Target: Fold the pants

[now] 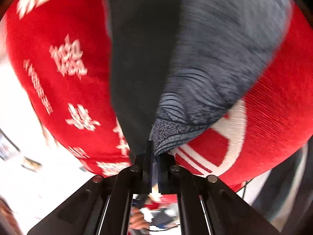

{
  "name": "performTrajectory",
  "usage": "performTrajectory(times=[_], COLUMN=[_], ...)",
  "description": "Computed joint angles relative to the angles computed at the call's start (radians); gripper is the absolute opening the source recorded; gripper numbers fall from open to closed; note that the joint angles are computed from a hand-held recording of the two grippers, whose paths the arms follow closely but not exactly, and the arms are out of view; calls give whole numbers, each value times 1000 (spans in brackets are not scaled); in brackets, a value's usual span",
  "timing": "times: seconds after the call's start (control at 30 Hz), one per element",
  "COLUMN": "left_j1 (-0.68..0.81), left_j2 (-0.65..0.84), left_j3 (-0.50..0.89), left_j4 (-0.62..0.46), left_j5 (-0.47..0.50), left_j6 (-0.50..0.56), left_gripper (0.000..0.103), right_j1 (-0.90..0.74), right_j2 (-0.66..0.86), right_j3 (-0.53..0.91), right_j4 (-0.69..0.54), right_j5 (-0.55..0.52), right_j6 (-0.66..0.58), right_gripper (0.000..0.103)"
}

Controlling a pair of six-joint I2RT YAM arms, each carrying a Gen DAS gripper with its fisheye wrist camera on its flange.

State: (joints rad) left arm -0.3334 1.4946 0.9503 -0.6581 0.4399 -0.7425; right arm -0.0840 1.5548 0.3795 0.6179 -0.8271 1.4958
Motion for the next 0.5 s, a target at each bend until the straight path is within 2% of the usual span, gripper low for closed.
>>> performTrajectory(times=[0.03, 0.1, 0.17, 0.3, 0.5], left_j1=[4, 13, 18, 16, 11], left_j2=[-1, -4, -9, 13, 192], left_j3=[14, 47, 96, 221, 496], left_j4=[-15, -50, -89, -141, -183], left_j5=[2, 6, 5, -2, -36], left_j6=[11, 27, 34, 38, 28], left_gripper=[23, 23, 23, 23, 23], right_j1=[-2, -7, -16, -56, -75], right_j2=[-64, -122, -138, -78, 185], right_j3=[69, 195, 313, 511, 910], right_j4=[-197, -481, -662, -850, -1085], right_j5=[3, 16, 19, -9, -39], right_j6=[-116, -305, -432, -587, -768], right_gripper=[3, 3, 3, 3, 3])
